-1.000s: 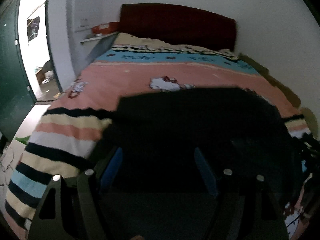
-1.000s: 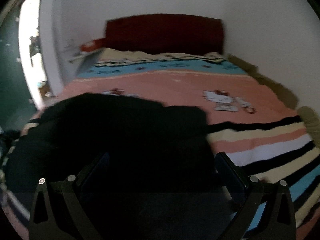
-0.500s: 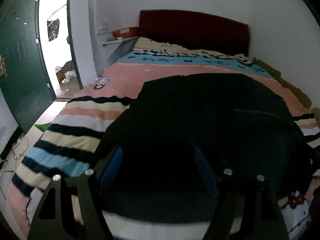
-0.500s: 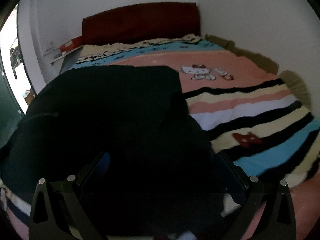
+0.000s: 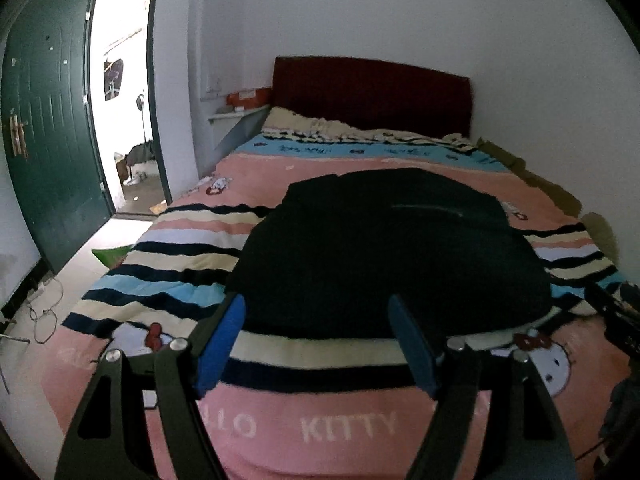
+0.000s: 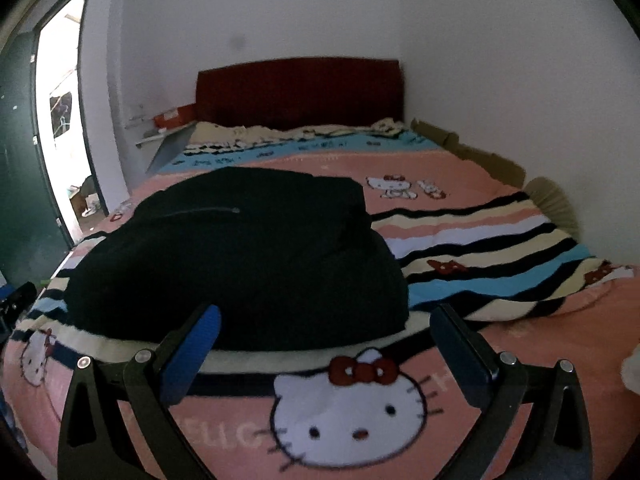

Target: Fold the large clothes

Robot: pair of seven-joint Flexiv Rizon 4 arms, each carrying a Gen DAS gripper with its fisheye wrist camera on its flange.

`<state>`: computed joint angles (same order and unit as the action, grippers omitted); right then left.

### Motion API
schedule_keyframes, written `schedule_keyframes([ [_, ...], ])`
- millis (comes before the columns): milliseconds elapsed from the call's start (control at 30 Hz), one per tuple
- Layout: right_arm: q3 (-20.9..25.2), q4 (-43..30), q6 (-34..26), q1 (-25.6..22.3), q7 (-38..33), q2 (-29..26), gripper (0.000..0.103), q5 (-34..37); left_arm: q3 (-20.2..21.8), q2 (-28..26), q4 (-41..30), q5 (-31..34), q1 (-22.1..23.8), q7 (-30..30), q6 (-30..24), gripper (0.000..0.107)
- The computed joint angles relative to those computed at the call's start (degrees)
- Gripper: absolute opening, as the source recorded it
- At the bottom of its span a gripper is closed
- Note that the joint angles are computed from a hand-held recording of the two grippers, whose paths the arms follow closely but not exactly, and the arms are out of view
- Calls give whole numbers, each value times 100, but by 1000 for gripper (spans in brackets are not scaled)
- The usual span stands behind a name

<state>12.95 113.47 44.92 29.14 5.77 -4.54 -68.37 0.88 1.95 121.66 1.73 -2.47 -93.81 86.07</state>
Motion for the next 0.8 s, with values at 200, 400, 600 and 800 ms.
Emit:
schedule_keyframes([
  [200, 291, 210, -510, 148, 139, 419, 102, -58, 2, 593, 388, 17, 9, 59, 55, 74],
  [400, 533, 425, -868, 220, 228, 704, 102, 30, -134, 1012, 648, 85, 152, 71, 69, 74],
  [600, 696, 513, -1180, 299, 252, 865, 102, 119, -217, 1293, 873, 119, 257, 62, -1, 74],
  [800, 806, 562, -1393, 328, 283, 1023, 102, 61, -240, 1544, 1081, 133, 319, 130, -9, 74],
])
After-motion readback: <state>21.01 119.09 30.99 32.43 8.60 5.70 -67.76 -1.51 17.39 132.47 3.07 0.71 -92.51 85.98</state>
